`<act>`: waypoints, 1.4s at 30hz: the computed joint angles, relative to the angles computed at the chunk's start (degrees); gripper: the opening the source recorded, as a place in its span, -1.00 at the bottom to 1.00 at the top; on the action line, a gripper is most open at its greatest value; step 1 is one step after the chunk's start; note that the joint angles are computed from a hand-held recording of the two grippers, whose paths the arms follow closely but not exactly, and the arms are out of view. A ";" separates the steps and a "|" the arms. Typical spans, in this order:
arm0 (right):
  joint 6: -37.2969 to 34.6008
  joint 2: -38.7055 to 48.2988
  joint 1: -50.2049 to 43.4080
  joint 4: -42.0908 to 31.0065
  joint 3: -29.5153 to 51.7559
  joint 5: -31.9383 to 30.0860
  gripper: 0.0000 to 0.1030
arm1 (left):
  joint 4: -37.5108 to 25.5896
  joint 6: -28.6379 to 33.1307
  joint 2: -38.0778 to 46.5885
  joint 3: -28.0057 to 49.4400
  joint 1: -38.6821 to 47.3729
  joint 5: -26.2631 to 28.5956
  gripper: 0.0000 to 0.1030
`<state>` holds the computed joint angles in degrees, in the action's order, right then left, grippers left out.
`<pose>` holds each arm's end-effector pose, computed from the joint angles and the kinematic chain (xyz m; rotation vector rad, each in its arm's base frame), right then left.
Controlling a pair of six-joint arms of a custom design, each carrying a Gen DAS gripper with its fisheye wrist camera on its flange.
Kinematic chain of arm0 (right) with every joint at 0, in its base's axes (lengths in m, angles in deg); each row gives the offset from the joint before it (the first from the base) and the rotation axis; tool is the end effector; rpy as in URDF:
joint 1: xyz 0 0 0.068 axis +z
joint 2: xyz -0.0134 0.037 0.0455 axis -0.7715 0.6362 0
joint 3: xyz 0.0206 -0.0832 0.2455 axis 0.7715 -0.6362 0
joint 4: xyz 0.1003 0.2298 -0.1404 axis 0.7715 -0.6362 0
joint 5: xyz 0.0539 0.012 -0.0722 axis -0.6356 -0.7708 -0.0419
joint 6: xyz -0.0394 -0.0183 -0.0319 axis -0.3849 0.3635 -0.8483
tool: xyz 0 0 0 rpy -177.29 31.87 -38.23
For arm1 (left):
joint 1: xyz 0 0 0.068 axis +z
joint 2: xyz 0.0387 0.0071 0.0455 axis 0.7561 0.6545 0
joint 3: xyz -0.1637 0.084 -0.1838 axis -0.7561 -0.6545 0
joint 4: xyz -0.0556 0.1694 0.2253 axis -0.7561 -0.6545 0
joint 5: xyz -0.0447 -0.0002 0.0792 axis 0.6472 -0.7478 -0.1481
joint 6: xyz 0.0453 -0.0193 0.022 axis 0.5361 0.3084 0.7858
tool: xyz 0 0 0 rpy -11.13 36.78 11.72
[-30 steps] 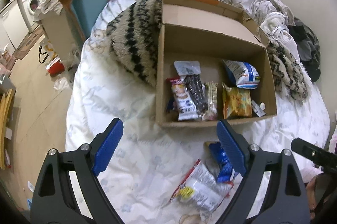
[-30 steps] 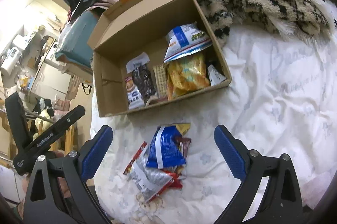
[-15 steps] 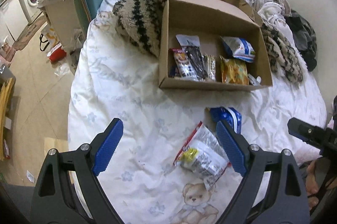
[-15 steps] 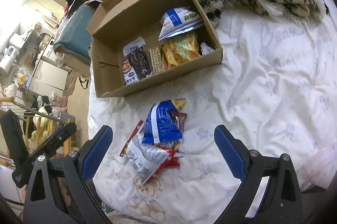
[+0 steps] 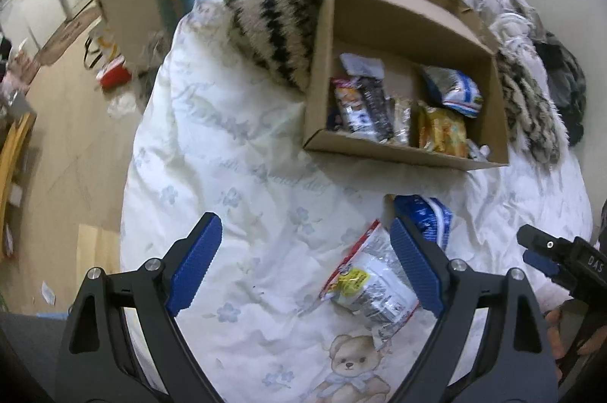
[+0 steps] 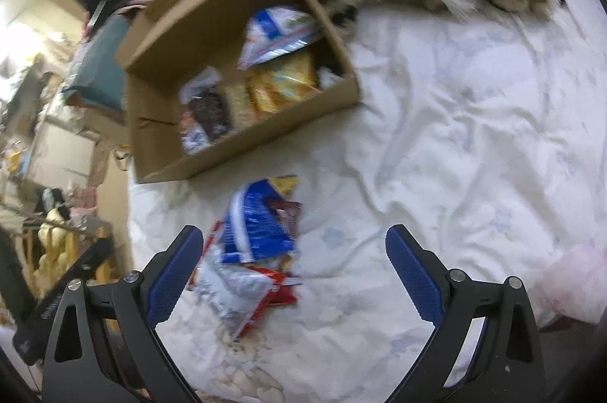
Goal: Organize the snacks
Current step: 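Reach the left gripper down and grasp the white-and-yellow snack bag, then grasp the blue snack bag with the right gripper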
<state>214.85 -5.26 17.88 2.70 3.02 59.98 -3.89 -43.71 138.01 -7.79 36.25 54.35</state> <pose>0.1004 0.2074 0.1466 1.3290 2.3008 0.3870 0.3161 -0.0829 0.1700 0.7995 2.6059 -0.3828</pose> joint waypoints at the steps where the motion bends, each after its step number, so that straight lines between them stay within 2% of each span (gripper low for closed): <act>1: 0.84 -0.83 -0.24 2.03 -1.67 -0.52 0.93 | 0.04 -0.10 0.65 0.16 -0.12 -0.63 0.72; 4: 2.69 -2.62 -0.82 6.43 -5.17 -1.69 0.93 | -1.78 -0.02 4.45 1.55 -1.34 -2.97 0.72; 8: 3.57 -2.96 -0.80 7.33 -5.74 -1.59 0.93 | -6.95 -4.68 9.13 2.11 -1.83 -0.46 0.72; 9: 3.13 -2.62 -0.90 6.63 -5.21 -1.74 0.93 | -6.91 -8.35 8.91 0.66 -2.92 -0.93 0.72; 12: 2.62 -2.81 -1.21 6.48 -5.05 -1.84 0.93 | -5.54 -16.61 7.25 -2.95 -5.07 2.22 0.72; 16: 3.16 -4.42 -0.67 6.89 -6.04 -0.47 0.93 | -2.87 -25.90 7.42 -5.02 -8.64 1.19 0.72; 21: 6.76 -6.89 1.36 6.42 -8.00 0.63 0.93 | -1.27 -30.99 10.49 -5.38 -14.14 -4.97 0.72; 23: 8.66 -8.58 2.11 6.99 -9.45 1.49 0.93 | -1.21 -31.89 12.84 -4.92 -14.93 -5.63 0.72; 28: 9.40 -10.06 2.33 6.73 -10.00 2.57 0.93 | 0.49 -28.80 15.16 -5.55 -15.66 -6.68 0.66; 29: 8.97 -9.98 2.21 6.59 -9.80 2.54 0.93 | 0.81 -27.99 14.73 -5.84 -15.12 -6.43 0.58; 30: 8.39 -9.92 1.95 6.50 -9.60 2.42 0.93 | 0.66 -26.25 14.25 -5.98 -14.24 -6.34 0.39; 34: 7.37 -9.95 1.40 7.50 -9.72 1.98 0.93 | -1.91 -17.84 12.81 -4.96 -11.31 -7.07 0.14; 40: 2.28 -7.84 -0.84 9.35 -8.36 0.23 0.93 | -10.18 -6.39 11.46 1.12 -9.25 -8.09 0.08; 42: 1.20 -6.53 -1.26 10.05 -7.81 -0.38 0.93 | -11.85 -4.63 10.68 2.77 -9.47 -8.76 0.08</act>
